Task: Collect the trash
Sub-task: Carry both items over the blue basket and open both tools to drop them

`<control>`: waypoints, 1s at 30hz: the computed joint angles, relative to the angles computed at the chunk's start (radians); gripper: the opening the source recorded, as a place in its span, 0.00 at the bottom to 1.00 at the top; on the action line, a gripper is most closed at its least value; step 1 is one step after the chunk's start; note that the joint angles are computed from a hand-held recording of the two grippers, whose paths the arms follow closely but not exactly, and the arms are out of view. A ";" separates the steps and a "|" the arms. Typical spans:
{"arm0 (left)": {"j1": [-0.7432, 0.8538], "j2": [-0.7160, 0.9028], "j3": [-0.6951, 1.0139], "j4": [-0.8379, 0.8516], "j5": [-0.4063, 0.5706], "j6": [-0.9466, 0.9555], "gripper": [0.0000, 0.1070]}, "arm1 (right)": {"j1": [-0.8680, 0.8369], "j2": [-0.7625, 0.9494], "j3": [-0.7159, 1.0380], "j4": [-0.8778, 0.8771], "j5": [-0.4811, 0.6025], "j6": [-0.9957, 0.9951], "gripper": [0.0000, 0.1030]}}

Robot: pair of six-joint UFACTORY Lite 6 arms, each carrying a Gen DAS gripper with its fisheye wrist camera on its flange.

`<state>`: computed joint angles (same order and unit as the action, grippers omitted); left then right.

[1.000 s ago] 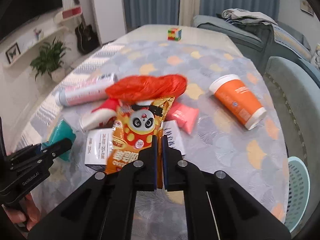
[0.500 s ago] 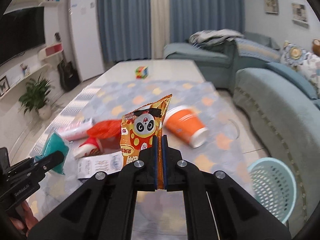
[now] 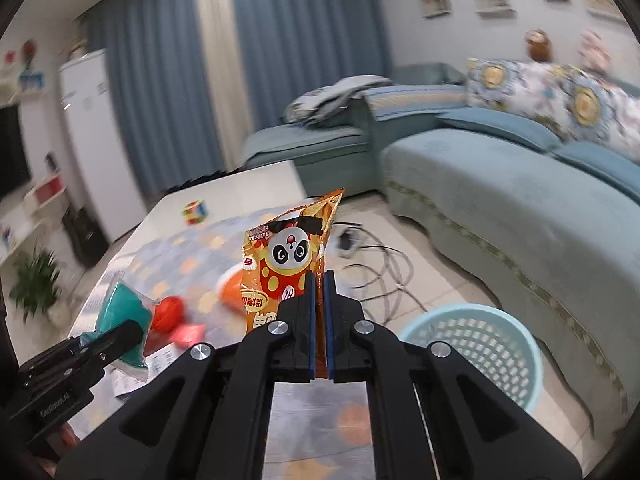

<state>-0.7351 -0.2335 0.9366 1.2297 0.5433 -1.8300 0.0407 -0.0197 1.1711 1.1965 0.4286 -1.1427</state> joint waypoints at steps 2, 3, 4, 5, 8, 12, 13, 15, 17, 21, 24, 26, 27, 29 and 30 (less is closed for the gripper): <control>0.004 0.112 0.089 0.009 -0.049 -0.003 0.24 | -0.087 0.043 0.020 0.044 0.066 -0.036 0.02; 0.007 0.156 0.121 0.010 -0.069 -0.002 0.24 | -0.113 0.060 0.028 0.056 0.081 -0.044 0.02; 0.005 0.217 0.169 0.005 -0.085 0.006 0.24 | -0.139 0.077 0.031 0.065 0.081 -0.056 0.02; 0.007 0.272 0.213 0.000 -0.100 0.018 0.24 | -0.155 0.095 0.036 0.065 0.070 -0.059 0.02; 0.016 0.406 0.325 -0.055 -0.136 0.093 0.24 | -0.208 0.153 0.039 0.079 0.023 -0.088 0.02; 0.045 0.624 0.544 -0.290 -0.190 0.352 0.24 | -0.251 0.238 0.058 0.070 -0.027 -0.085 0.02; 0.049 0.652 0.571 -0.329 -0.194 0.395 0.24 | -0.253 0.260 0.060 0.072 -0.059 -0.094 0.02; 0.053 0.747 0.669 -0.441 -0.196 0.513 0.24 | -0.247 0.293 0.062 0.068 -0.106 -0.104 0.02; 0.055 0.818 0.732 -0.510 -0.203 0.582 0.24 | -0.244 0.335 0.073 0.062 -0.139 -0.110 0.02; 0.053 0.910 0.812 -0.610 -0.199 0.692 0.24 | -0.250 0.407 0.092 0.070 -0.171 -0.129 0.02; 0.053 0.965 0.867 -0.659 -0.186 0.756 0.24 | -0.253 0.483 0.148 -0.004 -0.187 -0.046 0.03; 0.037 1.007 0.908 -0.579 -0.131 0.689 0.49 | -0.265 0.540 0.191 -0.083 -0.161 0.044 0.04; 0.032 1.009 0.901 -0.542 -0.127 0.647 0.54 | -0.271 0.567 0.214 -0.123 -0.150 0.088 0.04; 0.039 1.011 0.892 -0.576 -0.142 0.683 0.55 | -0.280 0.591 0.228 -0.144 -0.135 0.114 0.06; 0.040 1.011 0.893 -0.592 -0.141 0.699 0.56 | -0.291 0.609 0.239 -0.144 -0.118 0.119 0.08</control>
<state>-0.6952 0.7774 1.8294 0.6377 0.4023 -1.1310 -0.2500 0.5895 1.4106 1.0528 0.3109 -1.0240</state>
